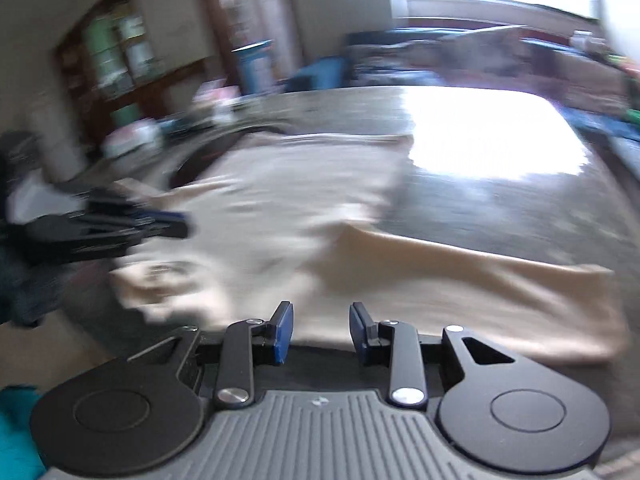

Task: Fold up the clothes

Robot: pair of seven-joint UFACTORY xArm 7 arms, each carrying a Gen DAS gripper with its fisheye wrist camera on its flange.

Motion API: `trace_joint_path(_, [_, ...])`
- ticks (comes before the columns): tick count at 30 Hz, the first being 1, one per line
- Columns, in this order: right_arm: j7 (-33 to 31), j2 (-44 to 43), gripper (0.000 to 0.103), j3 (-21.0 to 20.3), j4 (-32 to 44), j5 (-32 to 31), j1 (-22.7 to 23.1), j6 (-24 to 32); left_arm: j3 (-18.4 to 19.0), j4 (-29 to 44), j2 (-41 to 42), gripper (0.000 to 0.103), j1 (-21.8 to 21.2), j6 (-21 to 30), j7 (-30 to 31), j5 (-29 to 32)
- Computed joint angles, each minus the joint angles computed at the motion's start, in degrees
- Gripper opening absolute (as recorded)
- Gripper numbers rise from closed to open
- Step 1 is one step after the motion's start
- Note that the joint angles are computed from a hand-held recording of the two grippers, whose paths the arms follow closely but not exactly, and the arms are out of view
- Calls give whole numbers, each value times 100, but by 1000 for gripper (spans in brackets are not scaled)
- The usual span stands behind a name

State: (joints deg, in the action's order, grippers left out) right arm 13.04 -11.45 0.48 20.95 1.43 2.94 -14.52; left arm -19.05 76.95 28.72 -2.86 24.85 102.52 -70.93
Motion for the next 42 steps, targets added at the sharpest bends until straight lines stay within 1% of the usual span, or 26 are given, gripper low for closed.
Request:
trace_joint_path(2, [-264, -76, 31, 969, -178, 839, -981, -123, -31, -5, 38, 8, -80, 81, -23, 103])
trace_joint_path(4, [-538, -124, 31, 1721, -305, 1677, -1741, -238, -50, -30, 67, 8, -139, 169, -31, 234])
trace_joint_path(5, [-741, -120, 31, 2060, -323, 2033, -2034, -284, -68, -65, 67, 8, -143, 231, 5, 286])
trace_joint_path(8, [-1734, -28, 30, 3390, -308, 3477, -3213, -467, -87, -208, 33, 8, -172, 309, 115, 399])
trace_joint_path(10, [-2238, 6, 30, 3933, -264, 4282, -3699, -548, -117, -314, -7, 8, -167, 303, 260, 382])
trace_joint_path(11, [-2603, 39, 30, 4201, -201, 4815, -3909, -610, -133, -370, -33, 8, -161, 289, 359, 342])
trace_joint_path(12, [-2811, 75, 30, 4379, -172, 5108, -4086, -716, -141, -420, -59, 8, -160, 285, 452, 308])
trace_joint_path(13, [-2791, 109, 30, 4318, -187, 5161, -4083, -818, -131, -445, -85, 8, -167, 308, 505, 310])
trace_joint_path(14, [-2533, 117, 30, 4017, -242, 4975, -3911, -854, -110, -453, -102, 8, -186, 329, 498, 323])
trace_joint_path(15, [-2207, 123, 31, 3609, -311, 4651, -3663, -892, -91, -449, -115, 8, -202, 350, 469, 329])
trace_joint_path(19, [-2045, 216, 31, 3086, -303, 4436, -3314, -1015, -70, -408, -141, 8, -222, 399, 471, 193])
trace_joint_path(20, [-1875, 272, 31, 2891, -316, 4220, -3172, -1047, -61, -399, -144, 8, -235, 407, 469, 170])
trace_joint_path(22, [-1934, 422, 24, 2797, -253, 4277, -3031, -1160, -40, -400, -137, 8, -298, 357, 484, 175])
trace_joint_path(23, [-2089, 454, 13, 2804, -208, 4439, -2991, -1216, -19, -401, -126, 8, -329, 352, 448, 224])
trace_joint_path(24, [-2247, 476, 8, 2805, -163, 4603, -2948, -1266, -10, -407, -118, 8, -347, 343, 430, 260])
trace_joint_path(26, [-2541, 521, 4, 2783, -75, 4896, -2850, -1373, -32, -439, -124, 8, -335, 315, 512, 239])
trace_joint_path(30, [-2861, 429, 4, 2593, 15, 5240, -2634, -1594, -24, -435, -121, 8, -332, 341, 487, 270])
trace_joint_path(33, [-2884, 611, 4, 2379, 86, 5251, -2454, -1642, -16, -418, -114, 8, -328, 373, 430, 312])
trace_joint_path(36, [-2766, 805, 4, 2151, 124, 5178, -2256, -1640, 2, -365, -121, 8, -304, 445, 291, 355])
trace_joint_path(38, [-2627, 839, 4, 1996, 103, 5087, -2117, -1667, 6, -315, -130, 8, -273, 463, 217, 317])
trace_joint_path(40, [-2569, 655, 4, 1856, 53, 4988, -1962, -1667, 12, -241, -124, 9, -232, 482, 161, 246])
trace_joint_path(42, [-2853, 489, 4, 1807, 102, 5180, -1802, -1688, 22, -188, -117, 10, -202, 437, 150, 146])
